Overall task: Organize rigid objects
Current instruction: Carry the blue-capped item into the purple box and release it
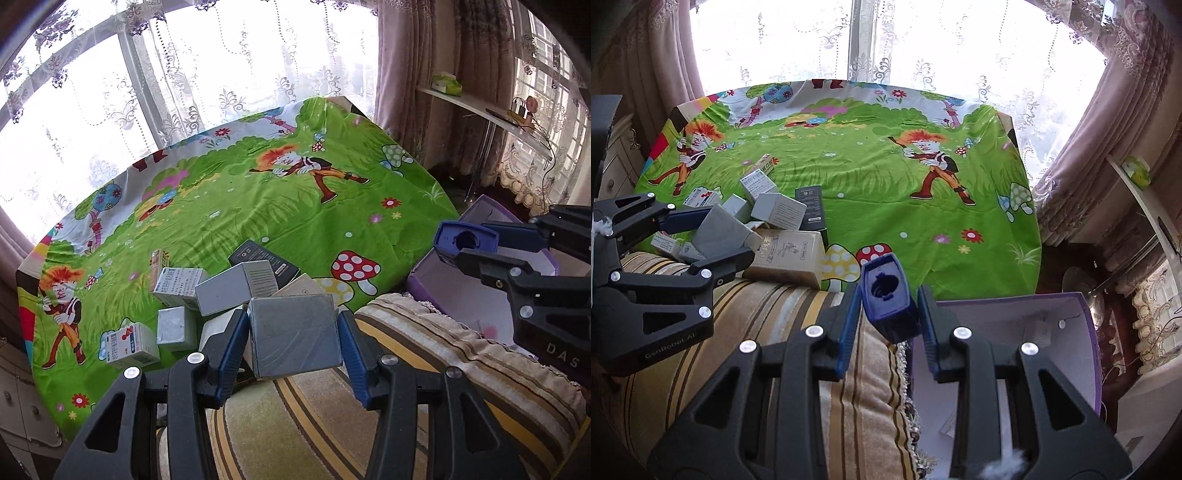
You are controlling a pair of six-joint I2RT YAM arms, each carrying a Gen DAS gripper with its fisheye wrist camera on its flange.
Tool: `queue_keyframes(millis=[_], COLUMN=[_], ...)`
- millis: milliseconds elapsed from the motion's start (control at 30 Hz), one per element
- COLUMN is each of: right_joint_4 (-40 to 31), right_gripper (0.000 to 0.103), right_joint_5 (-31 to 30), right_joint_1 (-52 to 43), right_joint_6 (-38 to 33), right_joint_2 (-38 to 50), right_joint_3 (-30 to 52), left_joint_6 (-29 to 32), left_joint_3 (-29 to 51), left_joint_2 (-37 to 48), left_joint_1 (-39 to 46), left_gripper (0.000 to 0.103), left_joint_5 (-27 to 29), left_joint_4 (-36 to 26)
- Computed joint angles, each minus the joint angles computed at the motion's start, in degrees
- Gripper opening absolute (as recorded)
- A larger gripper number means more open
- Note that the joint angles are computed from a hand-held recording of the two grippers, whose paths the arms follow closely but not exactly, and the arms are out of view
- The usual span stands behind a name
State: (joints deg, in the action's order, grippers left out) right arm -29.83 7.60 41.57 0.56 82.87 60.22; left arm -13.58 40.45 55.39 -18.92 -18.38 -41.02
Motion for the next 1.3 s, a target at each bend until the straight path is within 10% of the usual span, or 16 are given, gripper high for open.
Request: queue_keyframes(millis=[433,1300], right_joint_4=[0.62,3.44], right_gripper=[0.036,0.036], right_joint_5=[5.96,12.50], right_joint_1=[-7.65,-18.39], right_joint_6=[3.53,4.69], right_joint_2=[-7.96,-10.54], right_joint_3=[-10.80,-17.24], left_joint_6=[-6.77,-9.59], left_joint_3=[5.25,13.74], left_joint_2=[9.49,25.29], left_joint_1=[-13.73,-19.73], left_gripper=[0.050,0.051], left_joint_5=[-4.15,6.90], left_joint_4=[0.64,8.50])
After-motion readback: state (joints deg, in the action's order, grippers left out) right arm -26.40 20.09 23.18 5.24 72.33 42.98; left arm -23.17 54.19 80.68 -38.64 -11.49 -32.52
